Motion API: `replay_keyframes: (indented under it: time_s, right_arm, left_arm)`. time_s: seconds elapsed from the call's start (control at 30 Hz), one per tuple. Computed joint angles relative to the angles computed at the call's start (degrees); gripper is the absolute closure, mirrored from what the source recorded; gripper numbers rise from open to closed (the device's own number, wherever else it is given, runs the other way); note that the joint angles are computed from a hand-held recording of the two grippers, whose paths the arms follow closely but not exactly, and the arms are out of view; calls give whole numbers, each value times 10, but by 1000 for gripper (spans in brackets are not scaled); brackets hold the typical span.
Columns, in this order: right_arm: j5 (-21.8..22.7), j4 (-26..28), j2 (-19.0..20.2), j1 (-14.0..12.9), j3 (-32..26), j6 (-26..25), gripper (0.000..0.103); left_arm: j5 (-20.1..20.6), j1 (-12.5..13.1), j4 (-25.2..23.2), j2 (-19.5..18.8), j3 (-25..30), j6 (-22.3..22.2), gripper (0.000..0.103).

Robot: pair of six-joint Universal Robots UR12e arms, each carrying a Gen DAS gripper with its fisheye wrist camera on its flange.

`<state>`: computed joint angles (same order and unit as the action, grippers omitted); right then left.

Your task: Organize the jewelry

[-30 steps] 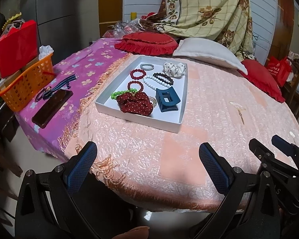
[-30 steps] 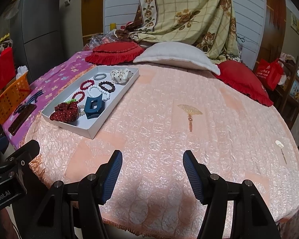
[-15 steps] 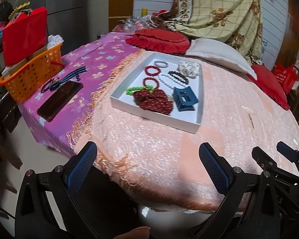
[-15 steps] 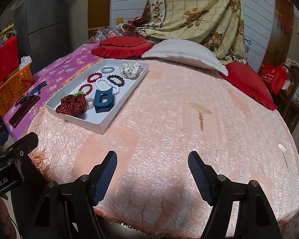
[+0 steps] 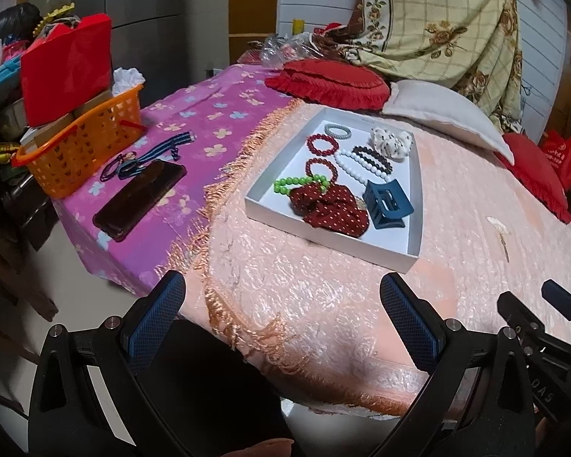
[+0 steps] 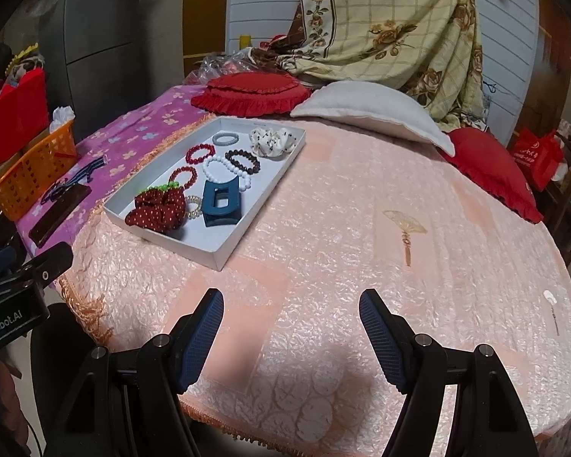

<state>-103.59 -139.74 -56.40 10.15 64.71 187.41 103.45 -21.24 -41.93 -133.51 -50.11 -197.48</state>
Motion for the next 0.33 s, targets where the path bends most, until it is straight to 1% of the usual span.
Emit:
replay_keyframes:
  time_s: [0.13,0.33]
  right_arm:
    - [11,3,0,-4,2,6,31]
    - [24,-7,-6,-11,15,15,31]
  left_arm:
    - [-4,-3,-4,-6,12,18,1]
    - [2,-13,-15,-23,49,50,1]
